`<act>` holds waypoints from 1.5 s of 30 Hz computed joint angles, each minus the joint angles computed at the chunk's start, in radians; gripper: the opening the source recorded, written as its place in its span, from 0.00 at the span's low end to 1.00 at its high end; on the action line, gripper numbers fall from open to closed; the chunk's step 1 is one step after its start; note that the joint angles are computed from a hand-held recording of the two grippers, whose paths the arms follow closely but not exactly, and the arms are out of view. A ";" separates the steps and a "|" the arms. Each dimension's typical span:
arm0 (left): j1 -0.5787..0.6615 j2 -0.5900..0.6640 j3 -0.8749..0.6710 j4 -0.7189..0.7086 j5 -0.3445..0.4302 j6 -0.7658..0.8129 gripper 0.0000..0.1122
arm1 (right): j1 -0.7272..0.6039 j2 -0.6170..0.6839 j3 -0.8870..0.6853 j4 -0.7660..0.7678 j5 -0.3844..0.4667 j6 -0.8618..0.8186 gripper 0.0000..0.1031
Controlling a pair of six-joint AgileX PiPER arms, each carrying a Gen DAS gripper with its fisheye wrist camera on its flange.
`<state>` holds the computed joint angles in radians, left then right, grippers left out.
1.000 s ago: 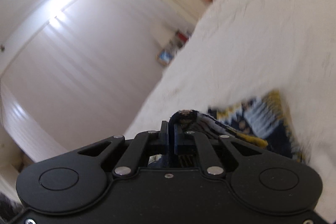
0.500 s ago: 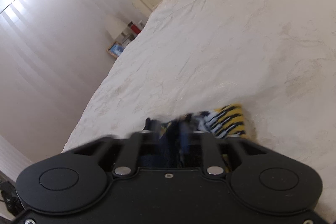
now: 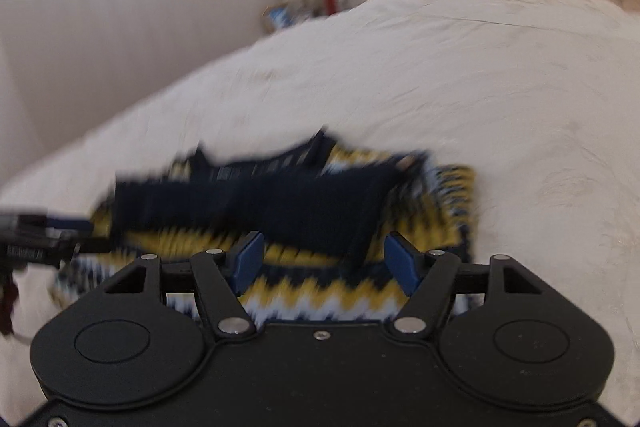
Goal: Fold small clothes
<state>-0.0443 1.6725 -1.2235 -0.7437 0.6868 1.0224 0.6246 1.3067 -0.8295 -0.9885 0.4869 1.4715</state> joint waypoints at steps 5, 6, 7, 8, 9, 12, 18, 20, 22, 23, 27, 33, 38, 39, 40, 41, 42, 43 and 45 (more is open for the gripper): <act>-0.036 0.067 -0.083 0.118 0.001 -0.118 0.67 | -0.006 0.122 -0.095 0.111 0.031 -0.205 0.67; -0.039 0.092 -0.127 0.140 0.020 -0.165 0.67 | -0.017 0.138 -0.112 0.131 0.036 -0.244 0.67; -0.038 0.118 -0.170 0.152 0.043 -0.205 0.67 | -0.032 0.160 -0.139 0.163 0.042 -0.292 0.67; -0.032 0.144 -0.209 0.152 0.071 -0.232 0.67 | -0.052 0.181 -0.164 0.192 0.041 -0.334 0.67; -0.029 0.176 -0.260 0.157 0.099 -0.271 0.67 | -0.073 0.208 -0.196 0.213 0.041 -0.369 0.67; -0.022 0.268 -0.413 0.163 0.166 -0.393 0.67 | -0.143 0.283 -0.310 0.280 0.056 -0.457 0.67; 0.024 0.434 -0.707 0.098 0.323 -0.639 0.67 | -0.268 0.309 -0.388 0.334 -0.023 -0.375 0.67; 0.033 0.440 -0.719 0.069 0.317 -0.646 0.67 | -0.291 0.283 -0.362 0.323 -0.065 -0.311 0.67; 0.047 0.436 -0.711 0.028 0.321 -0.617 0.67 | -0.307 0.249 -0.320 0.333 -0.106 -0.285 0.67; 0.056 0.436 -0.705 0.007 0.330 -0.601 0.67 | -0.311 0.231 -0.293 0.327 -0.130 -0.273 0.67; 0.093 0.410 -0.648 -0.007 0.371 -0.539 0.67 | -0.325 0.130 -0.144 0.378 -0.242 -0.306 0.67; 0.169 0.370 -0.532 -0.098 0.353 -0.463 0.67 | -0.233 0.012 0.029 0.149 -0.185 -0.090 0.67; 0.179 0.363 -0.571 -0.068 0.361 -0.516 0.67 | -0.119 -0.125 0.158 -0.120 -0.107 0.271 0.67; 0.181 0.354 -0.563 -0.076 0.381 -0.504 0.67 | -0.089 -0.146 0.179 -0.166 -0.085 0.338 0.67; 0.183 0.343 -0.549 -0.086 0.403 -0.479 0.67 | -0.052 -0.165 0.199 -0.216 -0.051 0.402 0.68; 0.187 0.333 -0.536 -0.087 0.425 -0.451 0.67 | -0.020 -0.170 0.209 -0.256 -0.017 0.446 0.68; 0.183 0.313 -0.511 -0.080 0.431 -0.419 0.67 | 0.009 -0.171 0.219 -0.295 0.014 0.485 0.68; 0.175 0.280 -0.466 -0.074 0.414 -0.369 0.67 | 0.031 -0.167 0.228 -0.329 0.035 0.516 0.68; 0.149 0.222 -0.385 -0.053 0.359 -0.273 0.67 | 0.044 -0.161 0.231 -0.346 0.042 0.525 0.68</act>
<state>0.1051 1.8945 -1.6087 -0.7963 1.0455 0.7499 0.6684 1.1460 -0.5986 -1.3345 0.5284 1.9968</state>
